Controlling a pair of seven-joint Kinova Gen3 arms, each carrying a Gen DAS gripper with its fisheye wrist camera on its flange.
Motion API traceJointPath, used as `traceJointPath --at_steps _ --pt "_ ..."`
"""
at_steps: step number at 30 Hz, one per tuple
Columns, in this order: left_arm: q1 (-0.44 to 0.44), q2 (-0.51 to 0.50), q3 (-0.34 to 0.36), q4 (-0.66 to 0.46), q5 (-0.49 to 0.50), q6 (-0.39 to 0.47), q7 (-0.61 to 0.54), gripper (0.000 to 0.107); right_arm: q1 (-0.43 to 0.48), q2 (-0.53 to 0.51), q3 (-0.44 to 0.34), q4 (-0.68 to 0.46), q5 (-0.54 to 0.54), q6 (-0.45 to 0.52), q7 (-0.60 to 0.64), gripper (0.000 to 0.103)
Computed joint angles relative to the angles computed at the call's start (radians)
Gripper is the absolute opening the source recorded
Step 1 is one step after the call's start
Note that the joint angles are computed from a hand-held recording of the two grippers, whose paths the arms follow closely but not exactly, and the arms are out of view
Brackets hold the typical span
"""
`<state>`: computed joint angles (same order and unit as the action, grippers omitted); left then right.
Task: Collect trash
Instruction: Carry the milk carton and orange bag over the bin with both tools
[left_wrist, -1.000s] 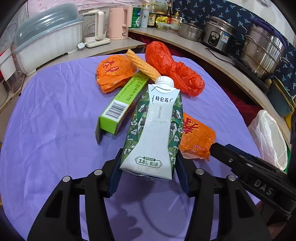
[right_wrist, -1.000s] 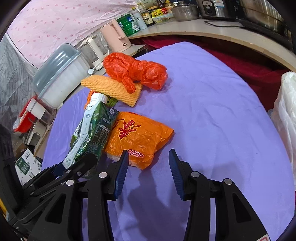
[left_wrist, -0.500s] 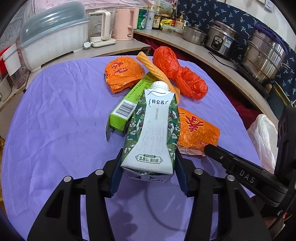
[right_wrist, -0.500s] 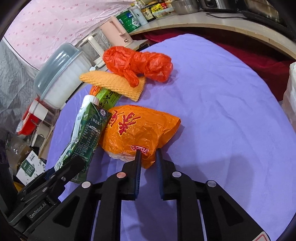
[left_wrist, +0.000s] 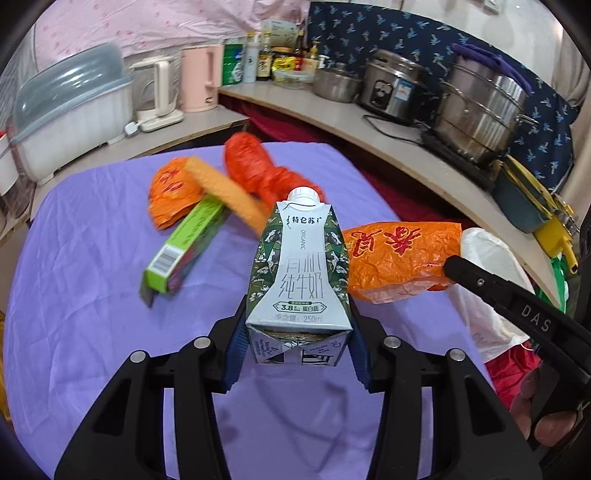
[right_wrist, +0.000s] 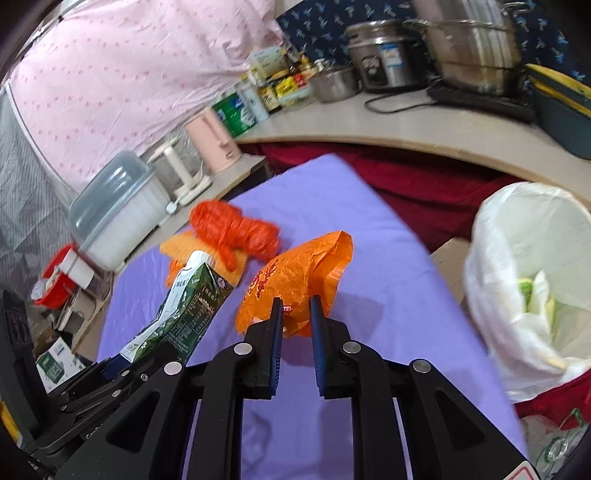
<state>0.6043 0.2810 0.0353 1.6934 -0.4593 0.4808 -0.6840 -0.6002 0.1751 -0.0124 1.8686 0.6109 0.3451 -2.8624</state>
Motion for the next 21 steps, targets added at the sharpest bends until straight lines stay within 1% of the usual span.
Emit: traceJointPath --at_steps 2,4,11,15,21 --pt "0.016 0.004 0.005 -0.022 -0.008 0.005 0.004 0.045 -0.017 -0.038 0.029 0.025 0.06 0.009 -0.06 0.014" --pt "0.037 0.013 0.012 -0.054 -0.017 0.016 0.005 0.045 -0.007 -0.072 0.027 0.05 0.121 0.016 -0.118 0.014" --pt "0.109 0.064 0.03 -0.184 -0.03 0.063 -0.017 0.045 0.093 -0.209 -0.012 0.145 0.269 0.048 -0.258 0.014" --pt "0.153 0.104 0.037 -0.263 -0.023 0.088 -0.044 0.045 0.169 -0.282 -0.041 0.193 0.297 0.067 -0.281 0.014" --pt "0.203 0.197 0.057 -0.421 0.032 0.138 -0.137 0.045 0.278 -0.373 -0.048 0.254 0.255 0.075 -0.231 0.014"
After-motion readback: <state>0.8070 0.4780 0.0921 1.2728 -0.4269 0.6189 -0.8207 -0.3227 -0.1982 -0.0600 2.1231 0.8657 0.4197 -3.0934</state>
